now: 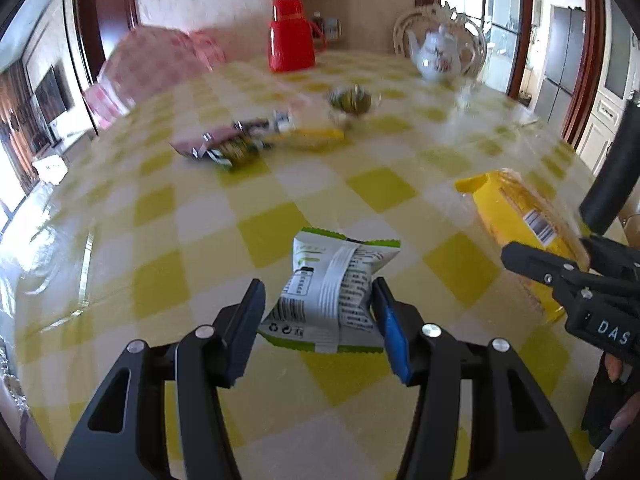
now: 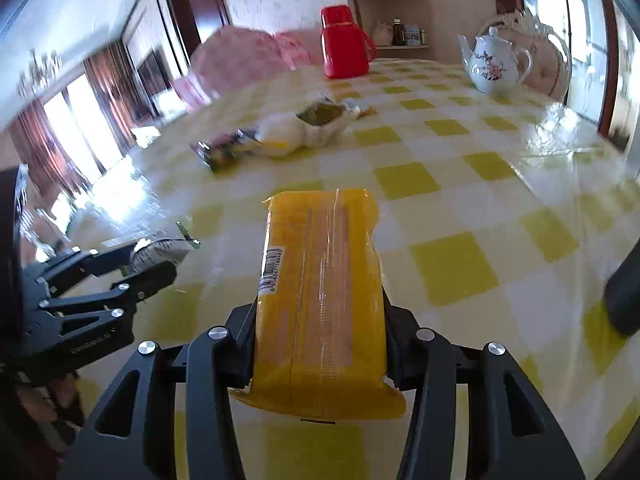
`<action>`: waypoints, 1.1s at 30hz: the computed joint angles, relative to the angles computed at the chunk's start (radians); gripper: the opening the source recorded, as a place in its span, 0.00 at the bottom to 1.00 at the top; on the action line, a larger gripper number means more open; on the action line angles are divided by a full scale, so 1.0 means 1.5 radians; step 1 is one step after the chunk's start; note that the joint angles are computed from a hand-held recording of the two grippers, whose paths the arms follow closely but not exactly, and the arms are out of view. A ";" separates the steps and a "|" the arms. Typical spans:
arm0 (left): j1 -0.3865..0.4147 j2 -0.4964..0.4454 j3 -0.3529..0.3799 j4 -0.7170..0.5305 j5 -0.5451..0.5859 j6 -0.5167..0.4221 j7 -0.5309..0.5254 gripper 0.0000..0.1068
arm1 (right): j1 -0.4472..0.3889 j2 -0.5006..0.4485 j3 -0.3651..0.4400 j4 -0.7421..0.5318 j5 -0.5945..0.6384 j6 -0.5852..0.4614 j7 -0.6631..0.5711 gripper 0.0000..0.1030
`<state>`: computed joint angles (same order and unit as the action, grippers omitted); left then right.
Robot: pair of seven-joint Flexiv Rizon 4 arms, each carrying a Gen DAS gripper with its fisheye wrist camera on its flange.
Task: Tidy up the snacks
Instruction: 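Grasp the green-and-white packet with the left gripper and lift both packets, then carry both packets to the lavender bin and open both grippers inside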
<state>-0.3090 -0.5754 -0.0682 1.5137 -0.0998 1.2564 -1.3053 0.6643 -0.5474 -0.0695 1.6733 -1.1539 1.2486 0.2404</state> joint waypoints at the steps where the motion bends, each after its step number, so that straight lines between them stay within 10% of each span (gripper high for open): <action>1: 0.007 0.014 -0.007 0.019 -0.003 0.015 0.007 0.52 | 0.001 0.001 -0.003 -0.002 -0.009 0.012 0.011 0.46; 14: 0.083 0.145 -0.043 0.212 -0.062 0.131 0.085 0.52 | 0.059 -0.038 0.019 -0.103 0.008 -0.011 -0.069 0.46; 26: 0.206 0.250 -0.107 0.385 -0.218 0.209 0.243 0.52 | 0.137 -0.177 0.055 -0.319 0.196 -0.059 -0.339 0.46; 33: 0.200 0.286 -0.032 0.436 -0.235 0.212 0.275 0.52 | 0.165 -0.291 0.110 -0.507 0.309 -0.106 -0.519 0.46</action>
<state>-0.0097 -0.1470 -0.1159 2.1669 -0.4529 1.5748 -0.8934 0.9116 -0.9846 0.0959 0.9126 -0.6899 1.0894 -0.5386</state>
